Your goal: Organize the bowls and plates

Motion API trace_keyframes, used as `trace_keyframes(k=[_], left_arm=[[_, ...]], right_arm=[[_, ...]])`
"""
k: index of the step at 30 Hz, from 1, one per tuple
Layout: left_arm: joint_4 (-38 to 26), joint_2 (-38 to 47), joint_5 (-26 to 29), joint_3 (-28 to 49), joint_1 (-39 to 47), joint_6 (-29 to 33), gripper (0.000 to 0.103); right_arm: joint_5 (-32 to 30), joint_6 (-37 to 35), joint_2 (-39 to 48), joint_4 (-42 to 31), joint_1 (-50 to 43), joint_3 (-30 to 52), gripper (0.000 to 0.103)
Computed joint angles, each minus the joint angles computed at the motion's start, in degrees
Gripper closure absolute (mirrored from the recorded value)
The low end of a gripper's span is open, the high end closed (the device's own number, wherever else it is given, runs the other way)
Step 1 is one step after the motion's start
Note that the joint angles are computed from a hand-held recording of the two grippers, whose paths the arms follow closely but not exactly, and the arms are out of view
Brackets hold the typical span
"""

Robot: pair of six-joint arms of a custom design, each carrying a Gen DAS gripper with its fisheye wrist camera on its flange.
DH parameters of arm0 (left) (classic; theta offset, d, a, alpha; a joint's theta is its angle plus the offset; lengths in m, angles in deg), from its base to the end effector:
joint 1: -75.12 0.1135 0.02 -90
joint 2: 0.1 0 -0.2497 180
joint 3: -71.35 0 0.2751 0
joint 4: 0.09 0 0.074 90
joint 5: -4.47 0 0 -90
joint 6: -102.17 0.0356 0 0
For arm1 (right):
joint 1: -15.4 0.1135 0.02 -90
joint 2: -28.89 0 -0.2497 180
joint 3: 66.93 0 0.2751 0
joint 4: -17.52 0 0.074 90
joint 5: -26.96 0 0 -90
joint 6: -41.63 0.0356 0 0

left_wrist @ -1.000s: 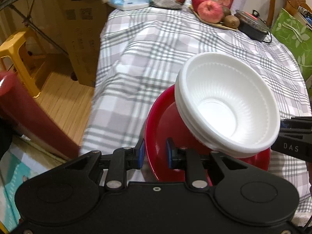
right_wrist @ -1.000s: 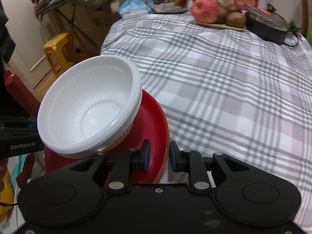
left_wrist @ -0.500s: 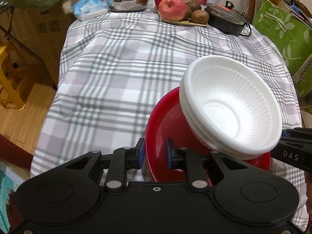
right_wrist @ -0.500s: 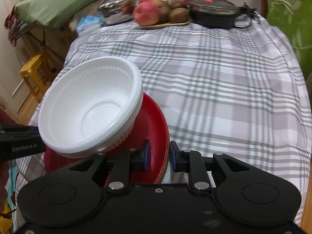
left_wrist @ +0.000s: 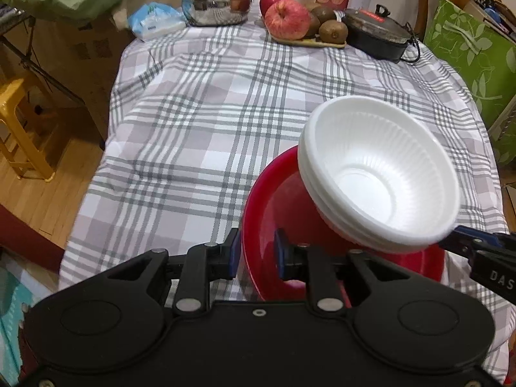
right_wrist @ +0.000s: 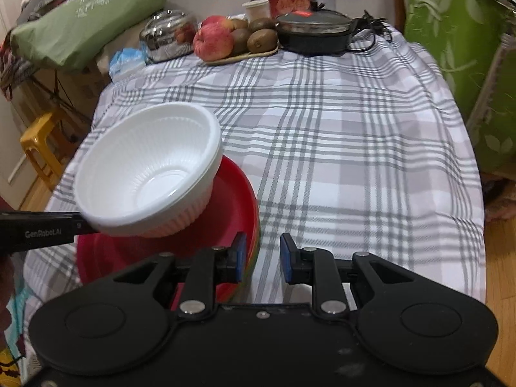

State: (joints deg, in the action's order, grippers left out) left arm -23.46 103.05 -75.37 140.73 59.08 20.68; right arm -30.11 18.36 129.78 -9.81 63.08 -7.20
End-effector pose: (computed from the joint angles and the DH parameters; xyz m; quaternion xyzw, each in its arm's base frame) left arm 0.3487 -0.1068 0.1121 0.2276 0.9282 -0.1032 0.2755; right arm 0.2246 0.2179 0.0810 0.2081 0.9204 -0.0004 0.3310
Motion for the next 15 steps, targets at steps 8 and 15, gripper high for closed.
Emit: trace_keyframes(k=[8,15], left_arm=[[-1.07,-10.6,-1.85,-6.27,-0.07,-1.27,0.075],[-4.87,-16.66,-3.07,-6.15,-1.73,-4.5,0.075]], right_arm=[[6.32,11.41,-6.01,-11.52,7.87,1.24,0.079],[11.72,12.91,-8.93,-21.34,10.8,7.01,0.076]])
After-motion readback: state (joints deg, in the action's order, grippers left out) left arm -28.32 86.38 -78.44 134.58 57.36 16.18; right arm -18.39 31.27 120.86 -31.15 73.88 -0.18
